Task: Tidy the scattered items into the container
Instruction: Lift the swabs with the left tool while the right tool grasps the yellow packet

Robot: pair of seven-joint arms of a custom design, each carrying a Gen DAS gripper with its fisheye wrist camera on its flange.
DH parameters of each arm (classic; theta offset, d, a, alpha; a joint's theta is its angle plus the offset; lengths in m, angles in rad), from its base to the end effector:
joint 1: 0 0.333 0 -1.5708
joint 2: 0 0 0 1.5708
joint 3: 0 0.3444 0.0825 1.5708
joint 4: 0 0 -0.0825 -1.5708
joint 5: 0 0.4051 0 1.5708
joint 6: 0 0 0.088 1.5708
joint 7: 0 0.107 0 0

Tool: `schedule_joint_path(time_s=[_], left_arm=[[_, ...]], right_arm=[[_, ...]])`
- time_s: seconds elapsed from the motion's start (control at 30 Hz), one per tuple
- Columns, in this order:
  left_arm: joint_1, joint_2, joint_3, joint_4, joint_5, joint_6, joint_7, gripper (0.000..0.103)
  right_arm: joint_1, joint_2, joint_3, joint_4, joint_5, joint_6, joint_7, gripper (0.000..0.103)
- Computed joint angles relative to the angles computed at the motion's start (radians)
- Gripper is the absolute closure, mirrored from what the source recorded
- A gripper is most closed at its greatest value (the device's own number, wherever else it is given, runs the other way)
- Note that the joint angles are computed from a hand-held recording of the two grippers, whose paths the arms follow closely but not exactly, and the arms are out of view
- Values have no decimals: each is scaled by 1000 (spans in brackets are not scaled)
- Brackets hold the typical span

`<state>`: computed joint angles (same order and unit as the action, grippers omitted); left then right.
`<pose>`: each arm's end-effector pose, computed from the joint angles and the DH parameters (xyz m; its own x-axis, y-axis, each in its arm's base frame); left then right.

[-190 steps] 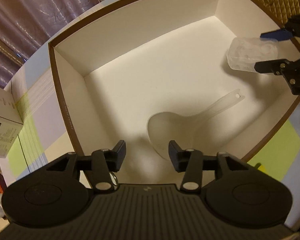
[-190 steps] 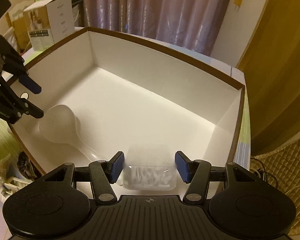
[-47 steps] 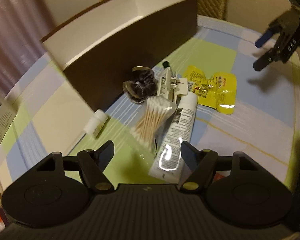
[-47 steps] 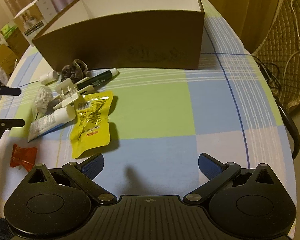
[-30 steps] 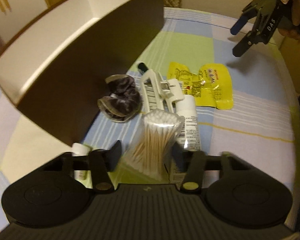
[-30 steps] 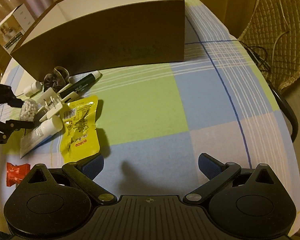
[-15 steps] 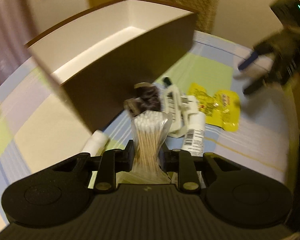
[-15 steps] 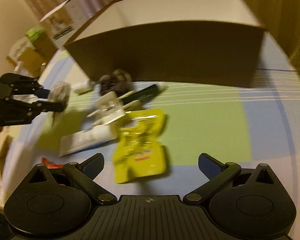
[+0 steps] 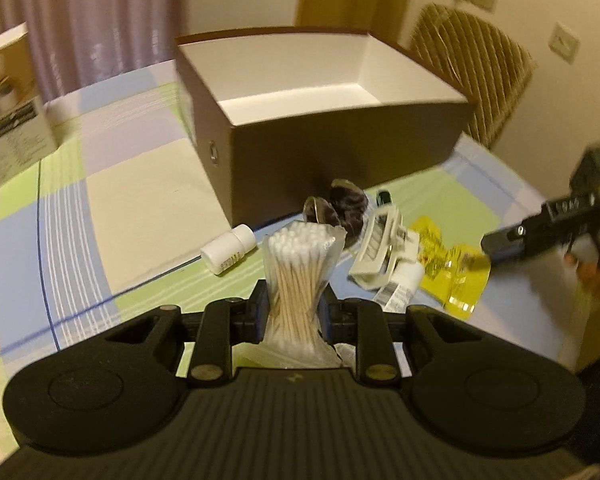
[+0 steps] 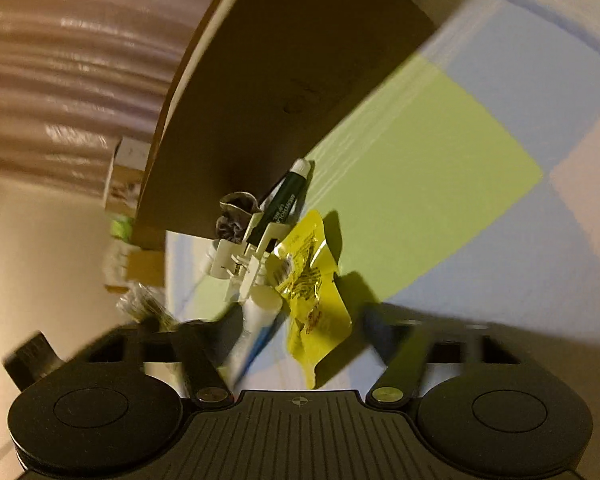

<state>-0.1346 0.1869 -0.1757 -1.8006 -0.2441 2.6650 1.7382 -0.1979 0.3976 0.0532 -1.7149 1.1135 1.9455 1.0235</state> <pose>0.6557 -0.1937 0.5401 -0.3294 -0.9323 0.1496 -0.7574 0.1663 -0.6314 0.6886 -0.0434 0.3941 -0.0157 -0.5342 -0.8452 -0.9739 0.1995 -0.1080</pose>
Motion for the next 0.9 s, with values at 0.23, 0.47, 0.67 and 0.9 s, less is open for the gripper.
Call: schedule_joint_path(time_s=[0.23, 0.47, 0.67, 0.9], left_arm=[[-14, -16, 8, -8, 30, 4, -78, 82], [-25, -25, 6, -18, 65, 5, -129, 82], [-33, -33, 3, -27, 80, 19, -157, 82], [-42, -41, 0, -37, 92, 34, -188, 82]], right_arm=[[-20, 40, 14, 2, 112, -22, 48, 71], [-17, 40, 14, 9, 79, -10, 88, 98], [-23, -4, 10, -15, 139, -4, 59, 100], [-36, -51, -21, -20, 181, -7, 72, 100]])
